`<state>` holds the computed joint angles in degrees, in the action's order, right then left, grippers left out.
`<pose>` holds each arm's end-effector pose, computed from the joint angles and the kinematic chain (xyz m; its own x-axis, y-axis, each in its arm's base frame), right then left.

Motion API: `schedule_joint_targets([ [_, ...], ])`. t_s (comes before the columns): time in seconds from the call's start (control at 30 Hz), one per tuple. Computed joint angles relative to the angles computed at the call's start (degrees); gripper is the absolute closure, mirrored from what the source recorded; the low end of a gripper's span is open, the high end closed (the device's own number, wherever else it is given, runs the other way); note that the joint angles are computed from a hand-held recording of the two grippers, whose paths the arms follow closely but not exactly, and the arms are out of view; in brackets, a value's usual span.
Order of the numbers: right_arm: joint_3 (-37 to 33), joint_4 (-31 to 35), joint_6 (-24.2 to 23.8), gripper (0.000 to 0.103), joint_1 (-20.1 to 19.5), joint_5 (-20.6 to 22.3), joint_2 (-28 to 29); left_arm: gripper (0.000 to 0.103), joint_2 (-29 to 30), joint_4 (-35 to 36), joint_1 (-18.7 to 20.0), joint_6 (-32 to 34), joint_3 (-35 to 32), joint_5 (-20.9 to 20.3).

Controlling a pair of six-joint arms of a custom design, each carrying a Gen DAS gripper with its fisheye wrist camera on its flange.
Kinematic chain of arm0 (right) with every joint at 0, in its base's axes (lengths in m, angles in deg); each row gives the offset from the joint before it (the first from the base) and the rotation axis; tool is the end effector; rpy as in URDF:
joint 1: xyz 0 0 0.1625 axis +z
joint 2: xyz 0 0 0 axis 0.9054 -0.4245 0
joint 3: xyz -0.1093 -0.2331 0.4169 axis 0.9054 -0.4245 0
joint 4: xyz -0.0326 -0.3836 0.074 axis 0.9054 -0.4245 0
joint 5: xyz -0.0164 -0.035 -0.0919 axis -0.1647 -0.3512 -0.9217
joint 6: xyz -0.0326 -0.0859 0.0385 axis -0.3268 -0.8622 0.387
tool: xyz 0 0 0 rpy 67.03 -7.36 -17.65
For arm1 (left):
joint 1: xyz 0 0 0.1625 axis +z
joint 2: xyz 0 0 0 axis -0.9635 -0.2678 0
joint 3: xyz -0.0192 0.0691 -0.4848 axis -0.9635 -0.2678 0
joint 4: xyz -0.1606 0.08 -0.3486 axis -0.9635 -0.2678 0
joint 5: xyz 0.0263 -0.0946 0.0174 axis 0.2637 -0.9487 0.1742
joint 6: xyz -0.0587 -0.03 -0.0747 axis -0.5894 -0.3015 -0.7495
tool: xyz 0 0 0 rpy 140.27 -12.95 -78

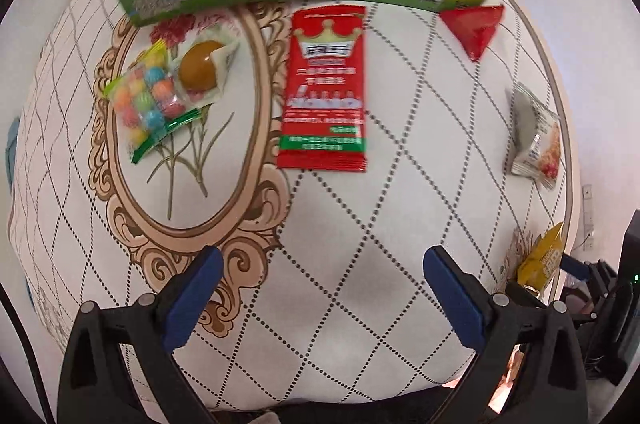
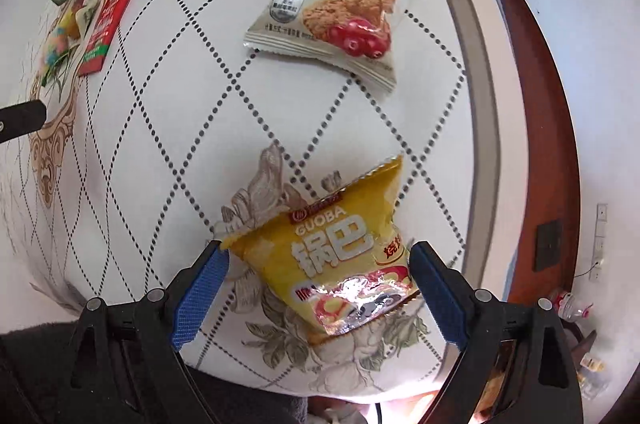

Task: Organize snacks
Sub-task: 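Grasp the red spicy-strip packet with the left tool while the right tool grasps the yellow Guoba bag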

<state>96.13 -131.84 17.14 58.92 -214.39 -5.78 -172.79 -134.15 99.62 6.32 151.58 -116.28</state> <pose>0.2496 -0.2444 0.1280 -0.6736 -0.2508 0.6953 -0.2211 0.9660 0.1343 -0.1598 -0.2659 0.2389 -0.7663 -0.1688 -0.6199 -0.0434 0.9763 -0.2122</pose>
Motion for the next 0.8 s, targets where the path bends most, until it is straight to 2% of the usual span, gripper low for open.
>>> schedule_joint_targets([
  [0.07, 0.8, -5.2, -0.3, 0.013, -1.0, 1.8, 0.3, 0.001, -0.1, 1.6, 1.7, -1.2, -0.6, 1.1],
  [0.2, 1.0, -11.1, 3.4, 0.015, -3.9, 5.0, 0.4, 0.001, -0.6, 0.2, 6.5, -1.3, -1.7, 4.8],
  [0.27, 0.3, -12.4, 5.3, 0.015, -5.0, 6.8, 0.5, 0.001, 0.3, -1.3, 8.7, 0.7, -2.5, 6.5],
  [0.4, -1.3, -14.7, 4.0, 0.014, -7.7, 13.9, -0.6, 0.001, 4.7, -5.4, 13.1, 8.1, -4.4, 7.9],
  [0.47, -2.7, -13.4, 0.9, 0.011, -6.8, 14.0, -1.1, 0.001, 6.7, -7.7, 14.9, 11.6, -5.0, 8.0],
  [0.57, -4.7, -9.8, -1.6, 0.011, -4.2, 11.2, -1.3, 0.002, 10.1, -10.6, 17.4, 16.8, -6.2, 8.0],
  [0.63, -5.7, -7.9, -2.4, 0.011, -4.1, 10.6, -1.1, 0.016, 12.2, -12.3, 18.7, 19.6, -6.8, 8.3],
  [0.7, -5.6, -6.5, -2.3, 0.011, -5.0, 10.4, -1.3, 0.041, 13.6, -14.8, 19.2, 21.6, -6.5, 8.0],
  [0.8, -4.4, -6.7, -1.1, 0.011, -6.7, 10.6, -2.1, 0.049, 14.0, -16.9, 18.6, 22.1, -5.6, 8.4],
])
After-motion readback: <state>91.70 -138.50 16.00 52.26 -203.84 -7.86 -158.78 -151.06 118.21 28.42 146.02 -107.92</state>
